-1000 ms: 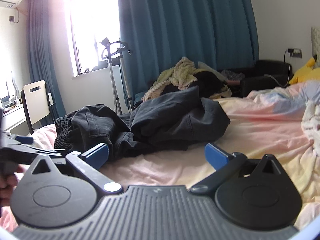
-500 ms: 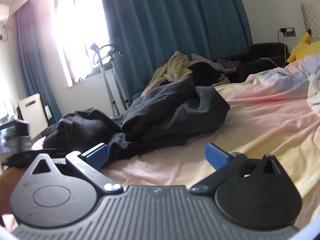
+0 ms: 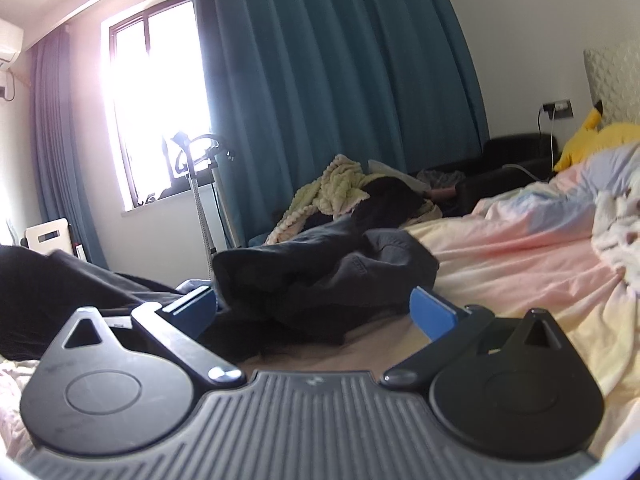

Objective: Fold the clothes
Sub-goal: 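Grasp the ribbed waistband of the black trousers with the left gripper, then pull the waistband across the bed and open the left gripper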

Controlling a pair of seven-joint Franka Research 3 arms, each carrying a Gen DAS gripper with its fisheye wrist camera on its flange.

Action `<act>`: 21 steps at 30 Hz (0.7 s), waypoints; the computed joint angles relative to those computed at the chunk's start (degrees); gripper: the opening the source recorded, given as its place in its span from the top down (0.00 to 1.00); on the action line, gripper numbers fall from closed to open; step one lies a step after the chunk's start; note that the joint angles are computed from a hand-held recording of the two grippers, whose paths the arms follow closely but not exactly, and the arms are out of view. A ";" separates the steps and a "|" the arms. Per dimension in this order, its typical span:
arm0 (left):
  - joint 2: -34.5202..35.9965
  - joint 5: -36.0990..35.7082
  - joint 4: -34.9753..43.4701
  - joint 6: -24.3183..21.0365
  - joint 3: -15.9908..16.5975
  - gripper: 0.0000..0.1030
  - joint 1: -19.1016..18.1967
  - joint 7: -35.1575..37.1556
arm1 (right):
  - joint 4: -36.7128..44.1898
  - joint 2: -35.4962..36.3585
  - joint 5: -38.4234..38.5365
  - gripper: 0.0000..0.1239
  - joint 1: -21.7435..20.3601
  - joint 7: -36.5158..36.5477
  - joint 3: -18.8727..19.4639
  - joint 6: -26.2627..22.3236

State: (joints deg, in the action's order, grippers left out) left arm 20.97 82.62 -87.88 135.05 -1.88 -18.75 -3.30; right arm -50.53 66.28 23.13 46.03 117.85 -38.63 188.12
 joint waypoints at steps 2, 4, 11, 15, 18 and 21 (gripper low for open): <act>-4.23 0.47 -5.34 0.25 0.31 0.75 0.89 -0.83 | -1.87 -0.97 0.47 0.17 1.10 -0.59 -0.53 1.05; -8.61 0.09 -11.13 0.42 -0.15 0.74 2.94 -1.82 | -3.41 -1.88 1.61 0.17 2.15 -1.81 -0.92 1.89; -14.83 -6.32 -24.91 6.55 -1.80 0.72 12.13 -3.19 | -6.03 -7.99 -7.79 0.17 -4.95 -12.32 18.07 7.67; -13.85 -1.25 -26.96 6.94 -2.55 0.65 13.06 -8.16 | -4.31 -8.18 -10.73 0.17 -8.12 -16.07 24.62 5.96; -15.43 -2.15 -27.99 5.55 -3.45 0.46 13.02 -9.62 | -4.76 -8.74 -9.79 0.17 -8.71 -18.30 26.40 6.06; -18.01 -4.53 -29.10 2.07 -4.80 0.18 12.49 -4.95 | -4.43 -8.78 -8.15 0.17 -9.25 -20.01 27.85 6.15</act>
